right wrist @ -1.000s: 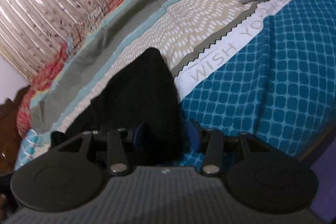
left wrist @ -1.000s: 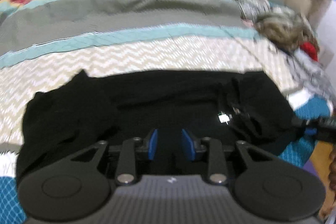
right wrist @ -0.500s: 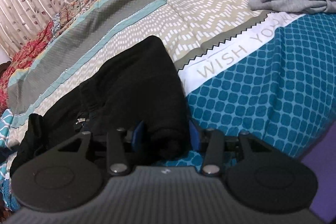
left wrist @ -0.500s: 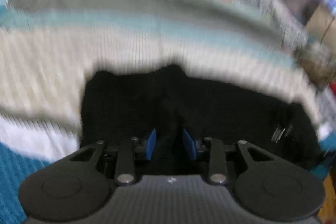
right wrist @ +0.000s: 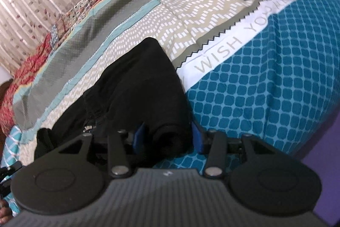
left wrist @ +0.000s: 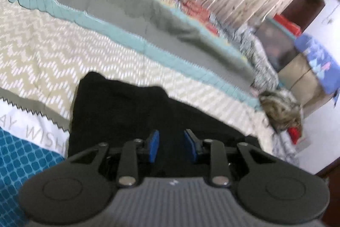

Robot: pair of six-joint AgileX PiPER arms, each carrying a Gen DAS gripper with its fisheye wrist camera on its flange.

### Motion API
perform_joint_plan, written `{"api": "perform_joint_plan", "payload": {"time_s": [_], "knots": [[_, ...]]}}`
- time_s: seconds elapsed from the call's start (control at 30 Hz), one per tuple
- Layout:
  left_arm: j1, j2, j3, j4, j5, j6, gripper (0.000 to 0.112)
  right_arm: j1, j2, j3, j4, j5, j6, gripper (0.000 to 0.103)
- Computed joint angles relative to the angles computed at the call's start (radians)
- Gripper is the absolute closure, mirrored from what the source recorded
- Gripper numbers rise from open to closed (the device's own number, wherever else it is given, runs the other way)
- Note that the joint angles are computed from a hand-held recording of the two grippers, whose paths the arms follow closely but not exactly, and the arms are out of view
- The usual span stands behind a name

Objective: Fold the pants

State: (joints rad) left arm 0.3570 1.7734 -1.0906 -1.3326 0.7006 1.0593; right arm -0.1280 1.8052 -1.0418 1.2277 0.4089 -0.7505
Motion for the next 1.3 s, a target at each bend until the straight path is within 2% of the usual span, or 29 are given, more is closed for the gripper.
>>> {"api": "perform_joint_plan", "payload": {"time_s": [0.03,0.13,0.17,0.23,0.3,0.4,0.5,0.57,0.63,0.67,0.77,0.87,1.0,1.13,1.23,1.27,1.3], "knots": [[0.008,0.002,-0.006,-0.003,0.008,-0.002,0.086,-0.002,0.003,-0.002,0.008,0.004,-0.001,0.057],[0.013,0.026,-0.037,0.018,0.034,-0.044,0.086,0.016,0.002,-0.019,-0.072,-0.016,0.066,0.08],[0.007,0.039,-0.056,0.034,0.054,-0.064,0.086,0.03,-0.012,-0.01,-0.064,-0.038,0.05,0.083],[-0.031,0.061,-0.122,0.097,0.086,-0.117,0.084,0.084,-0.065,0.025,-0.035,-0.102,-0.021,0.084],[-0.09,0.082,-0.205,0.159,0.102,-0.175,0.075,0.152,-0.122,0.051,-0.013,-0.161,-0.1,0.084],[-0.181,0.15,-0.39,0.259,0.166,-0.291,0.062,0.249,-0.189,0.072,0.122,-0.199,-0.32,0.084],[-0.282,0.234,-0.584,0.345,0.246,-0.389,0.053,0.346,-0.207,0.066,0.168,-0.22,-0.46,0.084],[-0.343,0.271,-0.668,0.396,0.271,-0.438,0.049,0.413,-0.2,0.063,0.191,-0.251,-0.556,0.084],[-0.399,0.309,-0.749,0.464,0.285,-0.516,0.037,0.454,-0.194,0.068,0.267,-0.28,-0.684,0.084],[-0.427,0.336,-0.803,0.511,0.297,-0.567,0.026,0.473,-0.191,0.071,0.311,-0.291,-0.746,0.084],[-0.501,0.403,-0.935,0.655,0.317,-0.653,0.025,0.495,-0.196,0.078,0.363,-0.287,-0.843,0.084],[-0.556,0.442,-1.003,0.773,0.323,-0.682,0.026,0.506,-0.209,0.093,0.45,-0.288,-0.978,0.084],[-0.603,0.468,-1.059,0.87,0.341,-0.68,0.026,0.484,-0.225,0.105,0.388,-0.27,-0.921,0.084],[-0.642,0.449,-1.057,0.937,0.348,-0.643,0.022,0.476,-0.237,0.116,0.408,-0.263,-0.925,0.084],[-0.702,0.445,-1.068,1.09,0.363,-0.646,0.022,0.468,-0.236,0.109,0.402,-0.254,-0.928,0.084],[-0.724,0.453,-1.08,1.15,0.369,-0.658,0.027,0.471,-0.24,0.112,0.429,-0.258,-0.96,0.084],[-0.741,0.458,-1.088,1.203,0.372,-0.684,0.044,0.473,-0.243,0.115,0.422,-0.257,-0.956,0.084]]}}
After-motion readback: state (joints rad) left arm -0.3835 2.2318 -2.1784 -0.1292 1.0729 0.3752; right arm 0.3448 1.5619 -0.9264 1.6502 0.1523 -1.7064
